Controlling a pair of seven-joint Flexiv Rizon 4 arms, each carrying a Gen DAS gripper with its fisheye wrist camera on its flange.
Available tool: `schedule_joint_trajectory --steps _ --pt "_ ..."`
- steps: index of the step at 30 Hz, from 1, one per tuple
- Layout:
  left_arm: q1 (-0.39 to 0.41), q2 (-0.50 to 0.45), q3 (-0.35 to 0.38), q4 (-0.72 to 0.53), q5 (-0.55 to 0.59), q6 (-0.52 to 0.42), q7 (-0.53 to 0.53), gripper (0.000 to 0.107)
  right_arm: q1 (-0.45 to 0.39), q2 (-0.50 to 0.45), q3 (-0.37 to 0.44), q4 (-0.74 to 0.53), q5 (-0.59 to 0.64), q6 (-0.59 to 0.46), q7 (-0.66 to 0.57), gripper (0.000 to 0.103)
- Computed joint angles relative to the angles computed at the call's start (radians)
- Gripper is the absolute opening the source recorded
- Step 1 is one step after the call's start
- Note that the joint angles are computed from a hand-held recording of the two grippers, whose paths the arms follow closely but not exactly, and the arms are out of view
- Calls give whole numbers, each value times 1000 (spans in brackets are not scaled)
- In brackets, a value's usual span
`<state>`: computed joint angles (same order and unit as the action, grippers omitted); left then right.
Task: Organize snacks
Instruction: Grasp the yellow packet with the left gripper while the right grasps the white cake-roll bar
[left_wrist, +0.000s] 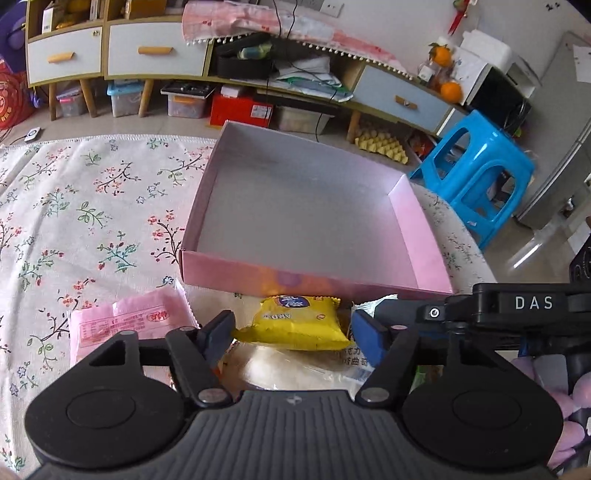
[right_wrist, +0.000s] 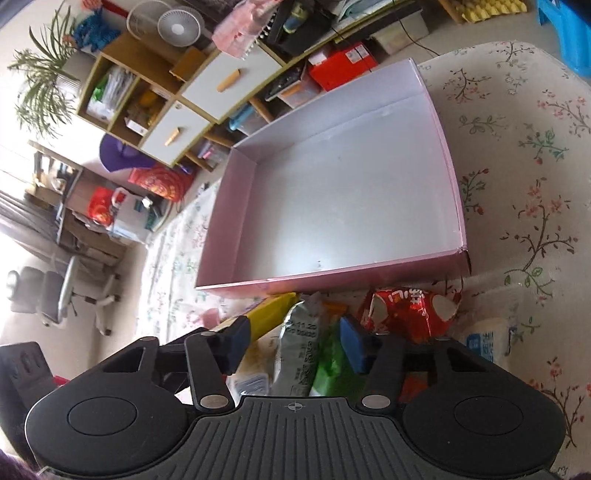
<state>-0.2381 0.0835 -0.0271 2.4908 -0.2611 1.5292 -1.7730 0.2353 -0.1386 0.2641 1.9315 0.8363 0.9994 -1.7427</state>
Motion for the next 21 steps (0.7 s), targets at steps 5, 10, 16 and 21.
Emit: schedule_joint_trajectory --steps 5,10,16,21 --pt "28 7 -3 -5 60 -39 -39 63 -1 -22 2 3 0 21 5 42" --pt "19 9 4 0 34 -44 -27 63 -10 -33 14 -3 20 15 -44 44" --pt "0 10 13 13 -28 -31 -5 61 8 -35 23 13 -13 57 -47 26" --pt "12 25 8 6 -8 -58 -27 52 6 -18 28 26 -6 79 -44 25"
